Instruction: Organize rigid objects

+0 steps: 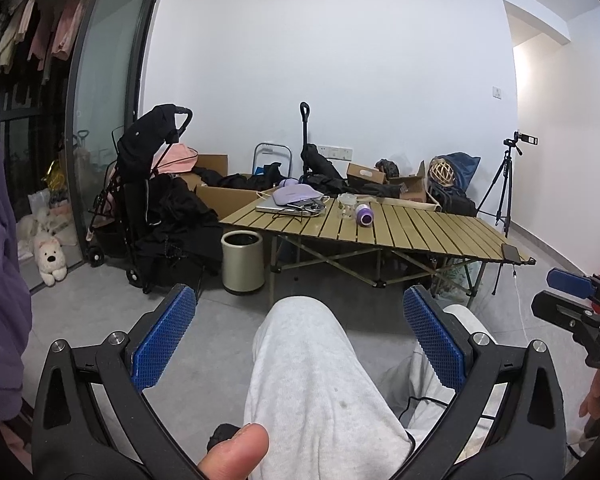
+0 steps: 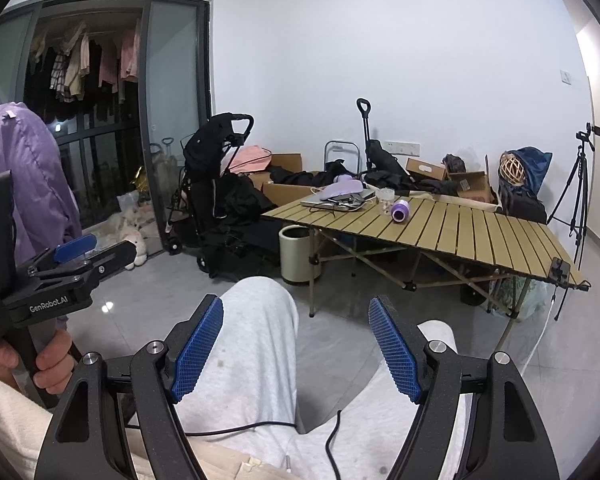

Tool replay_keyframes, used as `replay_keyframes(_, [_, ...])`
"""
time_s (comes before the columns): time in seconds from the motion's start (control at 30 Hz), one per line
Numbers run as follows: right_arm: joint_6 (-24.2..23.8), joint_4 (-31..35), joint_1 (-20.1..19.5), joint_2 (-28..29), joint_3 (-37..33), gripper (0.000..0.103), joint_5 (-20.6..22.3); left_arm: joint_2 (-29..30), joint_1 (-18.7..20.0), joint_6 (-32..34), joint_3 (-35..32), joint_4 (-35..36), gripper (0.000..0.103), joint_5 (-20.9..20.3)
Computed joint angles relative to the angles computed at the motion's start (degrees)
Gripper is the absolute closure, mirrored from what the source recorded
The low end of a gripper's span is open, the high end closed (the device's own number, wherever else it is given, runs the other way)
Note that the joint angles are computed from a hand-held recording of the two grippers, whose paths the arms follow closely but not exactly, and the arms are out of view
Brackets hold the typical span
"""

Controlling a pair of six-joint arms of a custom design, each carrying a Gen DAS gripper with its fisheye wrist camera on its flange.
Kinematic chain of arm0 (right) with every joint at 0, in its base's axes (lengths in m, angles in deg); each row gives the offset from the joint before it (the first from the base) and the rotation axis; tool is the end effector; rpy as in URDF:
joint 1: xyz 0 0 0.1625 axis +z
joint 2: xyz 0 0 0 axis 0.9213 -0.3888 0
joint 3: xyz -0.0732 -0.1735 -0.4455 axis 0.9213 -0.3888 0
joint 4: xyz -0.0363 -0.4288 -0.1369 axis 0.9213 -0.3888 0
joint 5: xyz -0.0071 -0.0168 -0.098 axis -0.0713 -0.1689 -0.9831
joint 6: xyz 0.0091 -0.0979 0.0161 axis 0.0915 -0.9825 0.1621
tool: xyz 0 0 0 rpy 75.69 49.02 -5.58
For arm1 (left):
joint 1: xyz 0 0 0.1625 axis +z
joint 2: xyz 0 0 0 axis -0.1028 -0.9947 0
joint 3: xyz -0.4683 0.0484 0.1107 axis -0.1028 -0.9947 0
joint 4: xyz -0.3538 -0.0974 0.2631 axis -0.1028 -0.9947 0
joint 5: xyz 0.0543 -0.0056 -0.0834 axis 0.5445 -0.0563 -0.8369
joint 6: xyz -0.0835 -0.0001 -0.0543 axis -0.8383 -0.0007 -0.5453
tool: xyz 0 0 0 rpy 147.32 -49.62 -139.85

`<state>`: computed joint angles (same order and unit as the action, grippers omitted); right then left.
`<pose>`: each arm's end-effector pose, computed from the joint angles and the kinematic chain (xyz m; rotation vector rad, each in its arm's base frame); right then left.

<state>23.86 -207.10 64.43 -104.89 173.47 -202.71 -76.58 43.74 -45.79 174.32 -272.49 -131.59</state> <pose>0.3803 -0.3441 0.0810 0.6129 -2.0892 1.3494 -0.1408 -0.3647 0.3050 0.9472 2.1954 -1.3668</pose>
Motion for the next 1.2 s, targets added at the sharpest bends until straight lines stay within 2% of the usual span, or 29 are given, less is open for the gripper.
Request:
replay_keyframes(0.13, [-0.24, -0.54, -0.99, -0.74, -0.34, 0.023, 0.11, 1.12, 0.75, 1.26, -1.31, -0.14, 0.000, -0.66])
replay_keyframes(0.23, [-0.42, -0.11, -2.09, -1.81, -0.55, 0.023, 0.70, 3.15, 2.18, 3.70, -3.33, -1.71, 0.000, -3.59])
replay_keyframes(0.3, [-1.65, 0.42, -2.92, -2.40, -1.33, 0.023, 1.08, 5.98, 3.20, 4.41, -6.54, -0.88, 0.000, -2.84])
replay_keyframes(0.43, [-4.31, 4.84, -7.31, -5.31, -4.55, 0.023, 3.88, 12.18, 7.38, 4.57, -15.24, 3.85, 0.000, -6.43])
replay_keyframes(0.5, [-5.86, 5.75, -9.46, -6.02, -6.21, 0.023, 5.29, 16.95, 9.26, 6.80, -19.70, 1.89, 0.000, -7.62])
replay_keyframes(0.57, [-6.79, 7.74, -12.26, -6.50, -8.66, 0.023, 6.53, 21.13, 11.26, 9.68, -24.05, 0.87, 0.000, -10.86])
replay_keyframes(0.67, [-6.48, 12.34, -16.63, -6.98, -12.65, 0.023, 8.39, 26.35, 13.46, 11.61, -30.04, 2.41, 0.000, -13.56])
replay_keyframes(0.8, [-6.29, 20.01, -21.23, -6.80, -18.48, 0.023, 10.22, 33.05, 15.82, 10.09, -38.86, 8.00, 0.000, -15.03])
replay_keyframes(0.87, [-5.21, 24.41, -23.51, -6.27, -22.37, 0.023, 10.12, 36.68, 16.85, 9.43, -43.61, 10.57, 0.000, -15.44])
replay_keyframes(0.93, [-3.18, 29.41, -25.97, -5.87, -26.24, 0.023, 12.13, 40.48, 17.88, 9.63, -49.06, 14.38, 0.000, -16.85])
replay_keyframes(1.07, [-1.92, 35.54, -29.87, -2.87, -35.57, 0.023, 14.56, 48.37, 19.30, 13.05, -59.47, 17.21, 0.000, -17.60])
replay_keyframes(1.13, [-0.58, 40.86, -32.40, -0.98, -41.64, 0.023, 17.80, 51.98, 20.07, 13.91, -64.59, 18.89, 0.000, -18.81])
replay_keyframes(1.2, [-1.28, 43.97, -33.54, 1.25, -46.69, 0.023, 18.45, 55.89, 20.83, 14.01, -70.16, 20.45, 0.000, -19.02])
